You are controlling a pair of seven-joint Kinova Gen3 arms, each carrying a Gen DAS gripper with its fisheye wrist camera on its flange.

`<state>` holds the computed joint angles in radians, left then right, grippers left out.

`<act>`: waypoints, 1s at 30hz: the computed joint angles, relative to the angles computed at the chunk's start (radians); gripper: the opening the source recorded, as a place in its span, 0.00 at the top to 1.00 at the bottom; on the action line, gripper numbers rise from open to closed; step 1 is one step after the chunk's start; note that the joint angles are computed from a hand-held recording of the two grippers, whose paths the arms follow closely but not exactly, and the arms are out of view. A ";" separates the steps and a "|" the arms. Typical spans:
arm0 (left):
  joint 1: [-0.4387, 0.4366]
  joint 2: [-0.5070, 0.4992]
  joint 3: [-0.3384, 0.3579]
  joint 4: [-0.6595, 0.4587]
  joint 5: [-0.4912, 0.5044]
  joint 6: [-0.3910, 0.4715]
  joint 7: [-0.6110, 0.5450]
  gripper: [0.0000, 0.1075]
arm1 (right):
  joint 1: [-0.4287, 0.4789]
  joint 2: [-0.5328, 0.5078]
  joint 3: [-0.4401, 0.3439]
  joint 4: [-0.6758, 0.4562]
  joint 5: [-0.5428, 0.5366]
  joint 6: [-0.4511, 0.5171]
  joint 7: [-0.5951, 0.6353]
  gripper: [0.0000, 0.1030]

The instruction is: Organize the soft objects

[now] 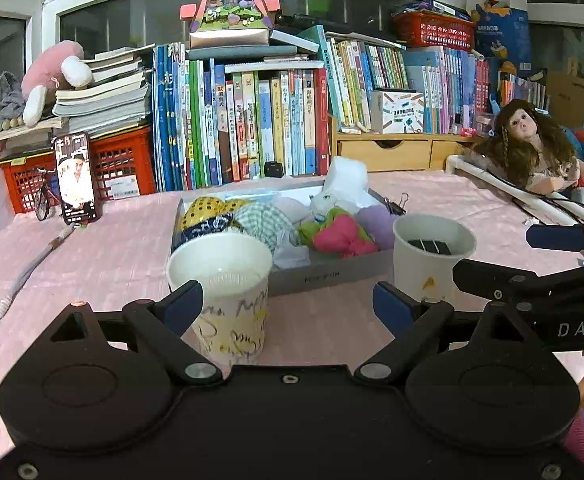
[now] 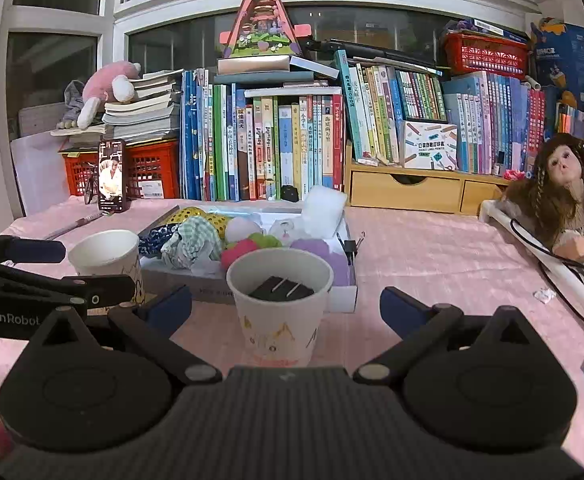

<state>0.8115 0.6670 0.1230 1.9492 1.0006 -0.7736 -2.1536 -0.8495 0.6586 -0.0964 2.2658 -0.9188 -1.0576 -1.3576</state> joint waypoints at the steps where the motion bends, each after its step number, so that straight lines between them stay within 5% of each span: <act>1: 0.003 0.003 0.001 0.003 0.002 -0.005 0.004 0.14 | -0.002 0.003 -0.002 0.002 -0.003 -0.003 -0.005 0.00; 30: -0.004 0.131 0.020 -0.053 0.137 0.009 -0.035 0.14 | -0.015 0.115 0.026 -0.063 -0.055 0.139 -0.039 0.00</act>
<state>0.8071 0.7981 0.1425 1.8958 1.1373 -0.7650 -2.1885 -0.8643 0.7739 -0.0702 2.2033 -0.9734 -0.9186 -1.3963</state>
